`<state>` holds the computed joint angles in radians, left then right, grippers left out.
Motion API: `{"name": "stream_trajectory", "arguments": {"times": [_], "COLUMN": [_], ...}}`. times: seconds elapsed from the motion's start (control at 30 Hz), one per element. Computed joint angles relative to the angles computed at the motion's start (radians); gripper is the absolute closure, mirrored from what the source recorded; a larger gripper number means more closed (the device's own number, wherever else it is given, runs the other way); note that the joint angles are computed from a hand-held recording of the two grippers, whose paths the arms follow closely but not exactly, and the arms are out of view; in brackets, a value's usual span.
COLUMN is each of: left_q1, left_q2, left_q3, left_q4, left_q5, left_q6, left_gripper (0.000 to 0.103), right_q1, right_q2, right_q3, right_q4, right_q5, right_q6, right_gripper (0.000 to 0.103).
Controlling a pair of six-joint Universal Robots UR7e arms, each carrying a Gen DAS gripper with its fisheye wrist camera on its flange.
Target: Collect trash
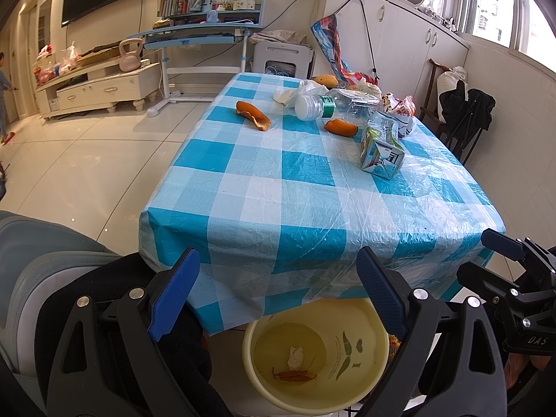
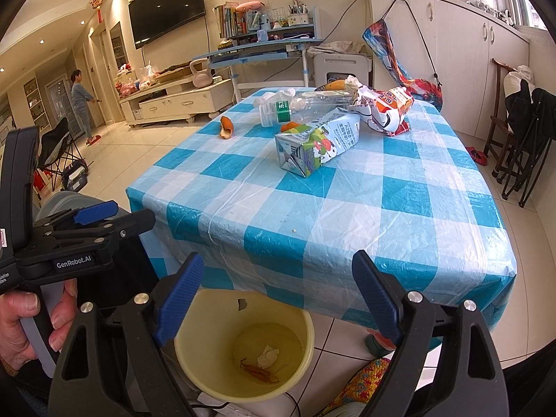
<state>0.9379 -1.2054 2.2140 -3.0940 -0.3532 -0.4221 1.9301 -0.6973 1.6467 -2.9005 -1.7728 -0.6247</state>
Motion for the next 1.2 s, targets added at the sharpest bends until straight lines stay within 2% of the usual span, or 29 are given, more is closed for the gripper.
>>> {"name": "stream_trajectory", "arguments": {"times": [0.4, 0.53, 0.77, 1.0, 1.2], "left_q1": [-0.001, 0.000, 0.002, 0.009, 0.009], "left_q2": [0.001, 0.004, 0.003, 0.003, 0.017], "left_q3": [0.001, 0.002, 0.004, -0.001, -0.007], "left_q4": [-0.007, -0.034, -0.068, -0.076, -0.090], "left_q5": [0.004, 0.013, 0.022, 0.023, 0.038], "left_q6": [0.003, 0.010, 0.016, 0.004, 0.025], "left_gripper": [0.015, 0.015, 0.015, 0.015, 0.015], "right_q1": [0.003, 0.010, -0.002, -0.012, -0.014], "right_q2": [0.002, 0.024, 0.126, 0.232, 0.348], "right_q3": [-0.005, -0.035, -0.223, -0.409, -0.628], "right_q4": [-0.004, -0.042, -0.003, 0.111, 0.266], "right_q5": [-0.002, -0.066, -0.220, -0.282, -0.313], "right_q6": [-0.001, -0.004, 0.072, 0.099, 0.134], "right_gripper": [0.019, 0.019, 0.017, 0.016, 0.014]}}
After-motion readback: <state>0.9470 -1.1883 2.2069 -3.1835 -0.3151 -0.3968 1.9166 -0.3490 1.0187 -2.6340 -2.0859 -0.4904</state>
